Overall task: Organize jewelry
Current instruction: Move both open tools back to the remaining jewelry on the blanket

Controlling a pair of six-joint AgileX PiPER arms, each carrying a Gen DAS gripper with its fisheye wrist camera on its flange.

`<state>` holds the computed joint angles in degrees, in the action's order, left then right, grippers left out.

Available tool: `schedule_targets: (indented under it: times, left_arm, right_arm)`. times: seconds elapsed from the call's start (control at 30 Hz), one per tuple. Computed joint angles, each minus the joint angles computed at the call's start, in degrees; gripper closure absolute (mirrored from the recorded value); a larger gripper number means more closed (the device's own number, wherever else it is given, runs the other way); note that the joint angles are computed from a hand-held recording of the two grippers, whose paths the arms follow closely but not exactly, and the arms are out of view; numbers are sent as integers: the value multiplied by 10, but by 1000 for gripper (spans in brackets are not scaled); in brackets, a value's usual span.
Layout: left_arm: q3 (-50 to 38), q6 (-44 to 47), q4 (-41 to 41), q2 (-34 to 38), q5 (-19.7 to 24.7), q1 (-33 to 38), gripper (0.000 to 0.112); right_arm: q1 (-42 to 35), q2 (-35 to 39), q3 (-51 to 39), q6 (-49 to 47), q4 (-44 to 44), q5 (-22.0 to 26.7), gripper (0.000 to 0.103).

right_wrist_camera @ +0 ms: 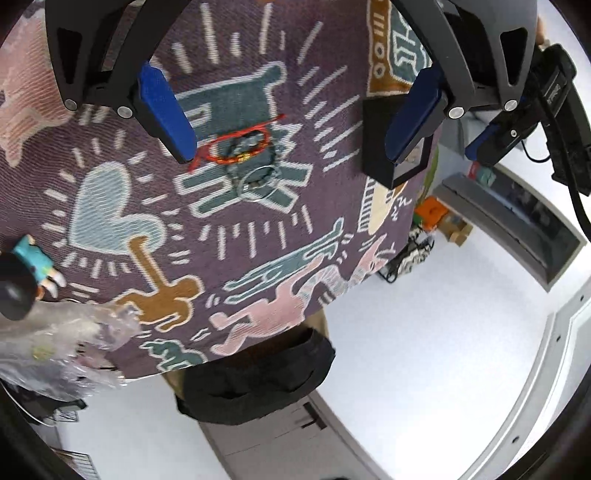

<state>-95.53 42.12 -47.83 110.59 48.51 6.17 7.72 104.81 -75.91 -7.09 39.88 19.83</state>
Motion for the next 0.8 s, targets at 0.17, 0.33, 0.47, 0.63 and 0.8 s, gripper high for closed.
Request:
schedule_targets:
  times: [0.17,0.33,0.47,0.63,0.8]
  left_arm:
    - [-13,-19,23,6,-1,-28,21]
    - [-25,-24,35,18,1,-54,21]
    - [-38,-38,54,33,-2,-76,21]
    - [-59,-51,80,56,-6,-104,32]
    - [-97,-82,113,94,9,-126,50]
  right_arm:
    - [-40,-26,58,-125,131,-22,1]
    - [-82,-42,111,-284,292,-24,1]
    - [-109,-47,141,-396,409,-22,1]
    - [-133,-50,165,-501,512,-16,2]
    - [-140,-39,164,-500,505,-5,20]
